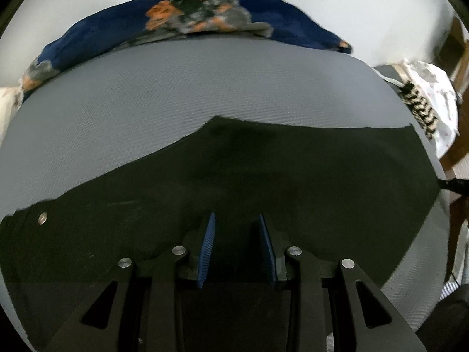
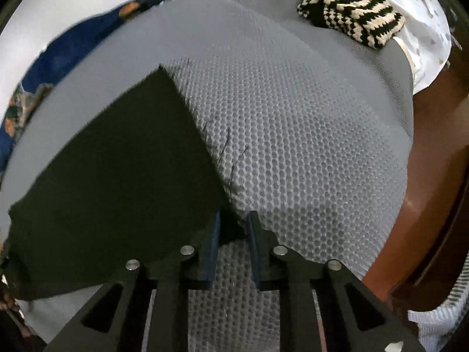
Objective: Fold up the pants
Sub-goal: 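Open both grippers and release the folded pants onto the bed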
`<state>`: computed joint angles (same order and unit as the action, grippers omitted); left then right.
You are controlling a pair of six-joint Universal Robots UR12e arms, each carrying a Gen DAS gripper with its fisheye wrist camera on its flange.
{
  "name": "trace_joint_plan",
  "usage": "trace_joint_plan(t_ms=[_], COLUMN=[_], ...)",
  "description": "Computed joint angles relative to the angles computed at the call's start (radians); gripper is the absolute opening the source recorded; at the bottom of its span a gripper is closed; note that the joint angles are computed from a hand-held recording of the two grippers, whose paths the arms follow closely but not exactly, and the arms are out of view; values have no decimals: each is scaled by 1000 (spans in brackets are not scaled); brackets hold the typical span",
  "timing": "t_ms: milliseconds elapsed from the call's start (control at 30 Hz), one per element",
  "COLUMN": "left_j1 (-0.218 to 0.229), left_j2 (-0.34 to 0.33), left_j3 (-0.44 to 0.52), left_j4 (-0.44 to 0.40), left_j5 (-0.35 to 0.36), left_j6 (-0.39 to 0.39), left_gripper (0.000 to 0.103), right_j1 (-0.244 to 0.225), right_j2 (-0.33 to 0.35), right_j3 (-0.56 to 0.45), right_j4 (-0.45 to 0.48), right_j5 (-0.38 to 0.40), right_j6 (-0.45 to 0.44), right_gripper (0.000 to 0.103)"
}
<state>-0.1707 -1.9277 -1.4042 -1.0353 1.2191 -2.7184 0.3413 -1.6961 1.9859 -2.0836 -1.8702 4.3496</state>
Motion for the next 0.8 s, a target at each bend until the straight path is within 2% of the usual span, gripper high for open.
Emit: trace_joint_plan(t_ms=[67,133,200,267,400,500,533,600,633,733,800], left_j1=[5,18,29,36,53,76,82,97,105,124,138], left_j2=[-5,-9,-3,9,17,20,21,26,28,32,35], left_j3=[1,7,4,-10,-18,-24,-27,-37,-40,-51,-59], left_j4=[-6,-27,-16,33,81,98,102,110,109,97,81], left_j5=[26,2,-27,-31,-12,-9,-7,3,7,14,-16], left_j6=[-32,-64,-90,-97,-122,-159,-167,-179,-185,-190,-185], left_gripper=[32,32,32,32,34,34,34,34,34,34,34], right_j1=[1,12,23,27,29,36,42,47,50,55,60], right_j2=[7,23,44,75,189,308,364,433,484,593,655], right_j3=[-25,-64,-98,-129,-226,-340,-403,-482,-543,-686,-770], right_j4=[47,81,29,-45,-229,-296,-291,-281,-271,-208,-151], right_j5=[-19,-63,-90,-77,55,183,232,297,355,482,536], right_j6=[5,-21,-81,-164,-398,-572,-644,-729,-782,-881,-934], right_gripper=[17,19,22,22,22,26,27,27,27,27,30])
